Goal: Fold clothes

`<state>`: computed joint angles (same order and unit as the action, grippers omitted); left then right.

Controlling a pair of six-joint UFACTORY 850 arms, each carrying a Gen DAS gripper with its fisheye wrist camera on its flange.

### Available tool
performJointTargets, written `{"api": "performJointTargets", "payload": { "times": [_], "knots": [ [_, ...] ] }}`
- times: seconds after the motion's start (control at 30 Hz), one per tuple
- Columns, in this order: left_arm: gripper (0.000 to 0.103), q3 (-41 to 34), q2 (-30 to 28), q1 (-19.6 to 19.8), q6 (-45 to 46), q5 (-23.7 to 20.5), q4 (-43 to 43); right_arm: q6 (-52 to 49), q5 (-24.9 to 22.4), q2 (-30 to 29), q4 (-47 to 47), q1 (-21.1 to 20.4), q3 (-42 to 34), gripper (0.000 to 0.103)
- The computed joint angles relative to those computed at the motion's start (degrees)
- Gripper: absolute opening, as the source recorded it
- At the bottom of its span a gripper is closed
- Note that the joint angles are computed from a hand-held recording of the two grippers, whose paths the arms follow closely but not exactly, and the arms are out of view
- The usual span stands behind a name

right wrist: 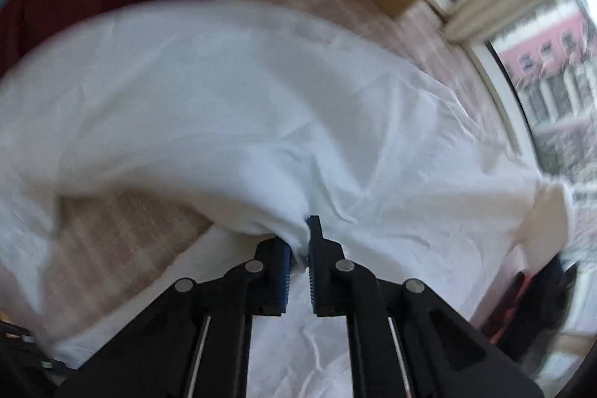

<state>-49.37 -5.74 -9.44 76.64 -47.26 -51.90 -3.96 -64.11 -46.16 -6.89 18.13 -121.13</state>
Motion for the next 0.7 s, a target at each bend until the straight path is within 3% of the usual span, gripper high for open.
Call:
{"api": "performJointTargets", "payload": {
  "times": [0.13,0.3,0.4,0.47,0.7],
  "knots": [
    [0.056,-0.69,-1.04,1.15,-0.56,-2.16,-0.27,0.83,0.24,1.60,10.64,-3.95,-1.67,0.005],
    [0.053,-1.87,-3.22,0.21,-0.05,-3.60,-2.46,1.75,0.36,2.10,12.26,-5.48,-3.41,0.005],
    [0.031,-1.86,-3.45,-0.72,0.13,-2.57,-3.31,1.25,0.35,2.12,11.45,-5.48,-2.64,0.005],
    [0.010,-1.83,-3.43,-0.99,-0.12,-2.02,-3.60,1.32,0.81,2.38,11.17,-5.19,-1.52,0.005],
    [0.005,0.22,1.37,-0.74,2.09,-1.87,-4.16,1.26,1.80,1.93,10.89,-4.73,0.00,0.005]
  ]
}}
